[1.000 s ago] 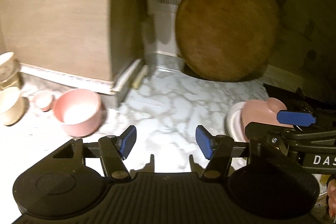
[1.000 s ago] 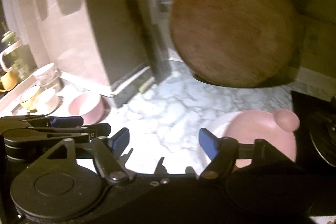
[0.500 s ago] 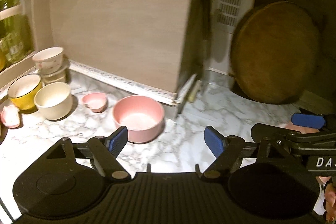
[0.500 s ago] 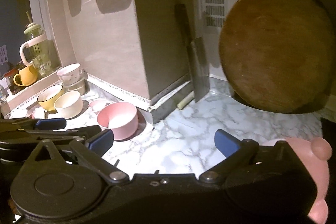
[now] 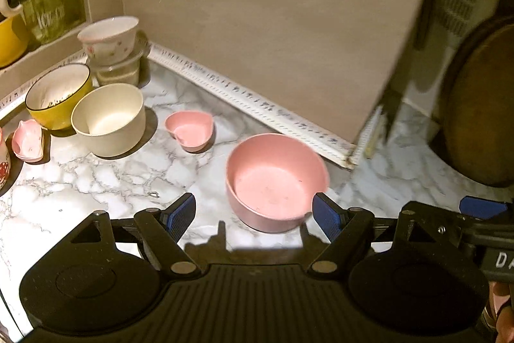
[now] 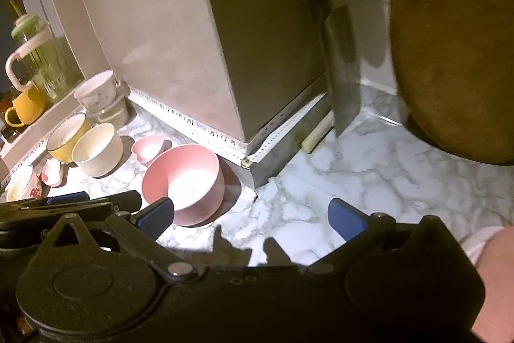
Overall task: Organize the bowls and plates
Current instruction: 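Move both tools to the large pink bowl on the counter, then close both tools on the rim of the large pink bowl, then lift the pink bowl and carry it toward the plate stack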
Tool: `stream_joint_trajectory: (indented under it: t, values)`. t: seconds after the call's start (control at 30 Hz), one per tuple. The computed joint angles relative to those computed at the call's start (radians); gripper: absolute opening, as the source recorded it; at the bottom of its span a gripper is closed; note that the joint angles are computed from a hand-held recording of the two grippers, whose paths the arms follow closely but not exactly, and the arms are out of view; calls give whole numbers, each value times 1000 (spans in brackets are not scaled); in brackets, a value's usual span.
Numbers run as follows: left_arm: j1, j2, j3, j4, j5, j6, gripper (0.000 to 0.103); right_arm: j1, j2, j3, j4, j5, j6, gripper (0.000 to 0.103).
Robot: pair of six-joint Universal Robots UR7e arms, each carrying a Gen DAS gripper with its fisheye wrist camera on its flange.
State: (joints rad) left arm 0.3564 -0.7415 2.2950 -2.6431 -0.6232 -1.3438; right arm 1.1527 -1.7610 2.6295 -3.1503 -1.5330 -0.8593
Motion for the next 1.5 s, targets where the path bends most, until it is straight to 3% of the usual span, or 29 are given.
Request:
stream_joint_trajectory:
  t: [0.13,0.27,0.43,0.8,0.87,1.17,1.5]
  values:
    - [68,-3,-26,-29,-16,61,80,71,110,-62,-9,-83,79,102]
    - [135,-7,-70,-21,-40,116,79,129,188,-135,63,-150,162,101]
    - [191,-2,-106,-10,-44,160,79,167,274,-186,62,-202,216,97]
    - [263,24,-117,-67,-60,176,77,201,386,-223,48,-251,266,70]
    - [270,30,-105,-125,-76,196,66,202,394,-226,50,-250,269,64]
    - [272,58,-83,-272,-113,227,46,204,411,-235,72,-241,262,33]
    - [260,52,-89,-191,-95,142,18,209,407,-225,77,-243,247,15]
